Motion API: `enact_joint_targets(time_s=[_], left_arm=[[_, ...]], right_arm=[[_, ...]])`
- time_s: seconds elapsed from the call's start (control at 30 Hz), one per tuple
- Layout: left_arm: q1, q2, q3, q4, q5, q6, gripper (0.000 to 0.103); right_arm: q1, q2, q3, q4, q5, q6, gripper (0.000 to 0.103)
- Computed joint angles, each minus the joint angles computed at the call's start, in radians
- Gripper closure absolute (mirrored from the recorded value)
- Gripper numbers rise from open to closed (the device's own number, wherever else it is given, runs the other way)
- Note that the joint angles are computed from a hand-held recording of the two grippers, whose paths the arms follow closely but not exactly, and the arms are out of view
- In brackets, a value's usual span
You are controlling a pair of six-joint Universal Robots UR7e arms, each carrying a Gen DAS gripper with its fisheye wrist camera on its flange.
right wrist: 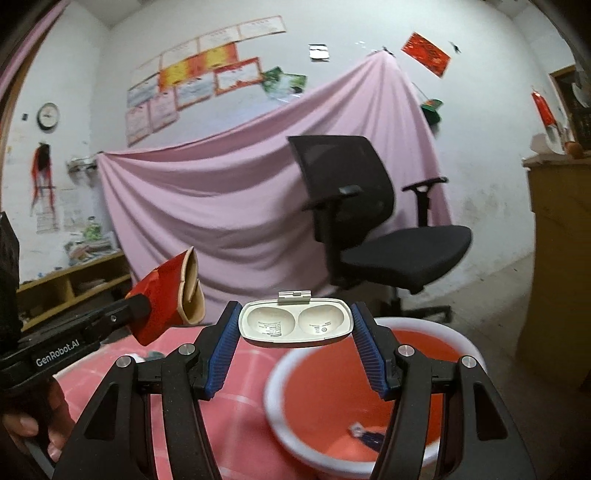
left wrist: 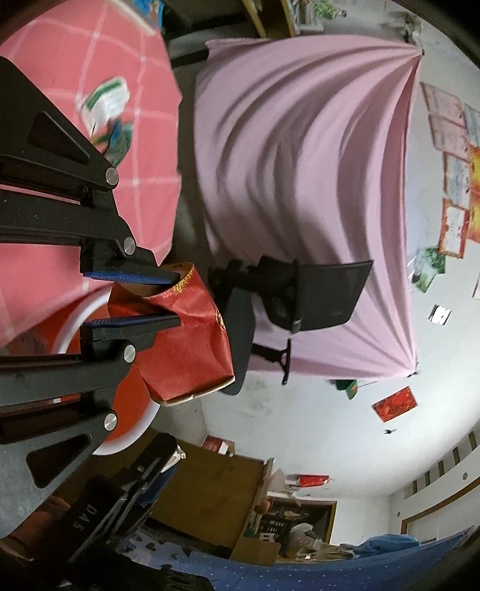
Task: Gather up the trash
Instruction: 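Carry the cup and earbud case over the orange bucket, then open both grippers to drop cup and case into the bucket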
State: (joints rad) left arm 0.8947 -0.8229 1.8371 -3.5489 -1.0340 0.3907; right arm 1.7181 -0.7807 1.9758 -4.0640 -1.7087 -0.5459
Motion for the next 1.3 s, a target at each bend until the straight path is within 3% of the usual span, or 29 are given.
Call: enact_joint_targets(time_s=[0.43,0.77,0.9,1.3], left_arm=[[0.022,0.055,-0.104,0.286,0.004,-0.126,0.091],[0.031,0.053,-0.118,0.405,0.012,-0.193,0.089],[0.035,0.06,-0.129,0.419,0.006,-0.202,0.076],[0.029,0.048,-0.096,0.346,0.019,-0.199,0.075]], right_arm=[[-0.055,-0.052,0.004,0.117,-0.08,0.084,0.044],[-0.061,-0.056,-0.013,0.204,-0.133,0.109,0.044],[-0.061,-0.056,-0.015,0.217,-0.147,0.115,0.039],[-0.06,-0.063,-0.012,0.216,-0.142,0.12,0.038]])
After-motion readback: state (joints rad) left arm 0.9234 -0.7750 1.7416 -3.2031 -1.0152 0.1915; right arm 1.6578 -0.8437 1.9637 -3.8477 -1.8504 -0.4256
